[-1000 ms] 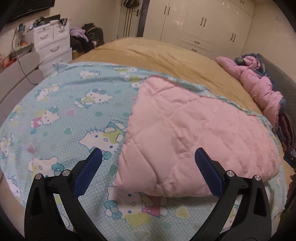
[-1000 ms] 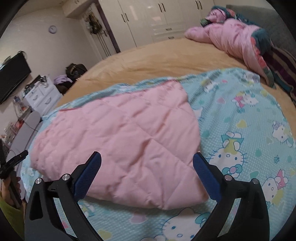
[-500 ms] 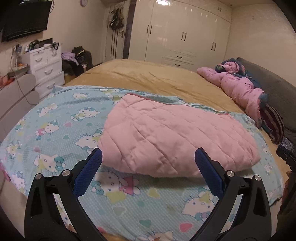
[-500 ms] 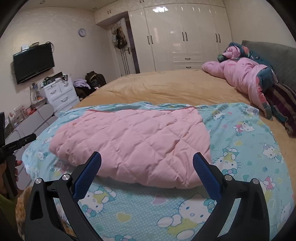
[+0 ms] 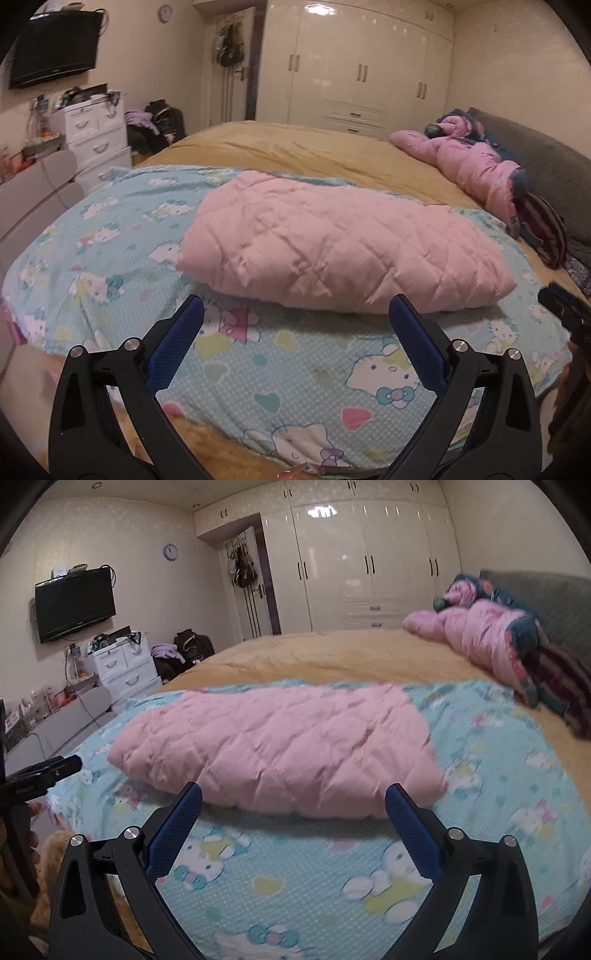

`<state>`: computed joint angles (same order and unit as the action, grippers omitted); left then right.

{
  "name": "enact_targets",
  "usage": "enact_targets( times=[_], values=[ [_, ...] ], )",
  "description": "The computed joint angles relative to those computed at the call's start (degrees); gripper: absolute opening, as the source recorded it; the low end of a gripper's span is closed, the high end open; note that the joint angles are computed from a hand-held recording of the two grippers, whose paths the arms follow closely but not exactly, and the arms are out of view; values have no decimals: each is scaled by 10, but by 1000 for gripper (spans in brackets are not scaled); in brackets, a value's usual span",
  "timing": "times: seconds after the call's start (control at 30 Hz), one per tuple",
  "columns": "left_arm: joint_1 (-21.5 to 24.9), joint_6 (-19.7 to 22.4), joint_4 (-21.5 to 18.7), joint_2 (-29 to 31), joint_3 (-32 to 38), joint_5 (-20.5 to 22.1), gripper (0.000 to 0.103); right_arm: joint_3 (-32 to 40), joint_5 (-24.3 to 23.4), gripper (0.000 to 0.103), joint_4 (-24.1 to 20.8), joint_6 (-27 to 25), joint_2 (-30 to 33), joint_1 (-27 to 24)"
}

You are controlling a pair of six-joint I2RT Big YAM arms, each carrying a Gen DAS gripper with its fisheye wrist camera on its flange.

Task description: Fold large clothes

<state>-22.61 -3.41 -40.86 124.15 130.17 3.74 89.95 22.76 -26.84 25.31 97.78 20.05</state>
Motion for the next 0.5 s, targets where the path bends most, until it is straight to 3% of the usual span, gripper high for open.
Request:
enact_targets(
  times=[0.17, 0.5],
  values=[
    [0, 1, 0, -4, -22, -1, 94, 7, 4, 99, -19, 23, 21, 11],
    [1, -15, -2, -7, -36, 14, 94, 36, -11, 99, -36, 1, 47, 18]
  ],
)
